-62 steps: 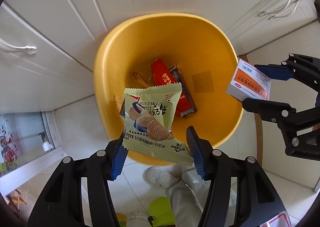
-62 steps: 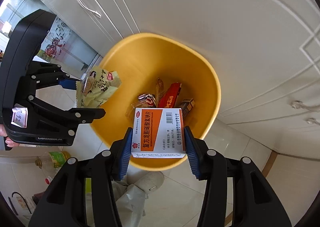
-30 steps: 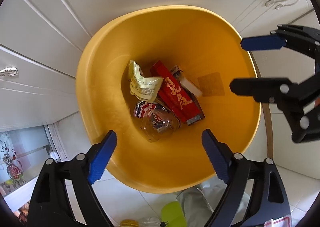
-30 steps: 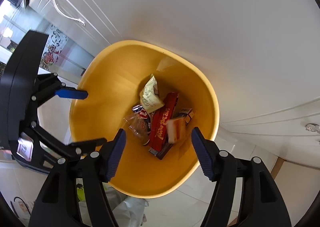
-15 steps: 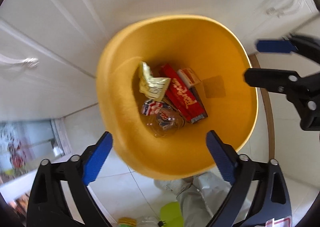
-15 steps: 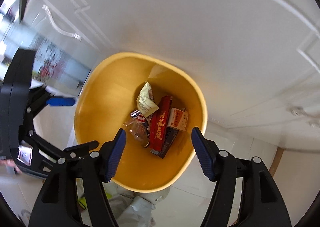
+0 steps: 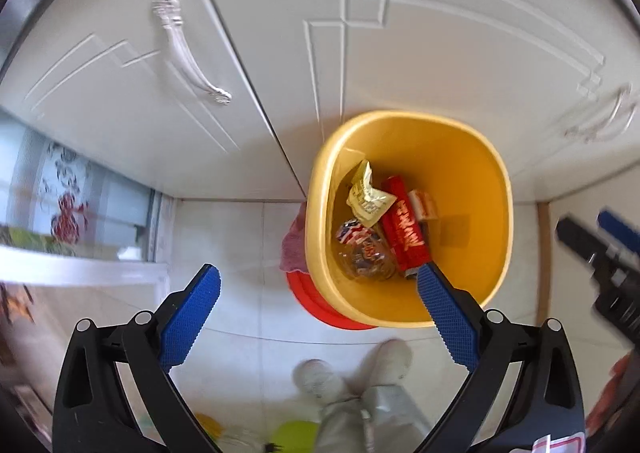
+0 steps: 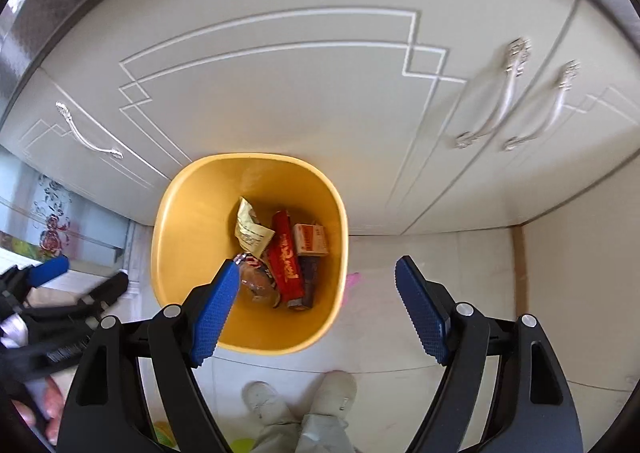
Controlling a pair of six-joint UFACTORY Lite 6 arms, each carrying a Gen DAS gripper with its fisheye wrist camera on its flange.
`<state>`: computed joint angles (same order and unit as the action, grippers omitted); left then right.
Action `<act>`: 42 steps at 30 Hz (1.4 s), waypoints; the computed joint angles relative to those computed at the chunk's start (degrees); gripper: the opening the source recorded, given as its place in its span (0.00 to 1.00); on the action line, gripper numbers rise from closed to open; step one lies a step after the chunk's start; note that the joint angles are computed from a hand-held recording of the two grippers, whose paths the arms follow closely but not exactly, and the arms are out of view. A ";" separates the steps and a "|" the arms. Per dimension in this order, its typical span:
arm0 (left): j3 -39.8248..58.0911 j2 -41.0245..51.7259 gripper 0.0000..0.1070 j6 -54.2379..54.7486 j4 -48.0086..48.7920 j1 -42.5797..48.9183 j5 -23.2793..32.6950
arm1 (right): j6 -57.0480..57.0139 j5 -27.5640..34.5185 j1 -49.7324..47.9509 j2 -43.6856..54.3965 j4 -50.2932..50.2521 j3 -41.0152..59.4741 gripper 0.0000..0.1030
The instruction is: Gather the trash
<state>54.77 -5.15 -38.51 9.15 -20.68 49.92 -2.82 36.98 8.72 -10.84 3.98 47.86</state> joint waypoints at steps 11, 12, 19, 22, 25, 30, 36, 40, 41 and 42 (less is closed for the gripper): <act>7.89 -5.19 0.92 -3.61 -1.95 -1.67 9.42 | 5.62 13.50 0.11 -6.94 -2.50 1.94 0.78; 8.43 -5.41 0.92 -4.08 -1.46 -2.20 10.08 | 5.95 14.85 0.56 -7.65 -2.86 2.40 0.78; 13.71 -6.55 0.92 -4.14 -1.17 -3.64 15.43 | 9.68 20.13 6.42 -11.70 -6.45 3.70 0.78; 14.79 -6.51 0.92 -3.72 -1.79 -3.10 16.18 | 10.44 20.78 8.04 -11.87 -6.95 4.05 0.78; 15.84 -6.25 0.92 -3.50 -1.51 -3.00 16.98 | 10.52 21.37 8.60 -11.49 -6.88 4.97 0.78; 16.42 -6.62 0.92 -2.79 -1.62 -2.11 17.46 | 11.46 21.81 9.80 -11.35 -7.42 5.95 0.78; 16.72 -6.53 0.92 -2.73 -1.41 -2.31 17.78 | 11.29 21.47 9.96 -10.86 -7.22 6.29 0.78; 16.65 -6.67 0.92 -2.41 -1.54 -2.16 18.01 | 12.20 21.86 10.68 -10.91 -7.43 6.49 0.78; 16.69 -6.62 0.92 -2.33 -1.60 -2.06 18.03 | 12.33 21.90 10.74 -10.91 -7.55 6.50 0.78; 16.73 -6.60 0.92 -2.09 -1.60 -1.90 18.05 | 12.02 21.84 10.58 -10.88 -7.35 6.51 0.78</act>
<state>71.50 -11.75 -40.60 7.56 -22.58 67.97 9.20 58.83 19.30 -21.72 -3.36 54.37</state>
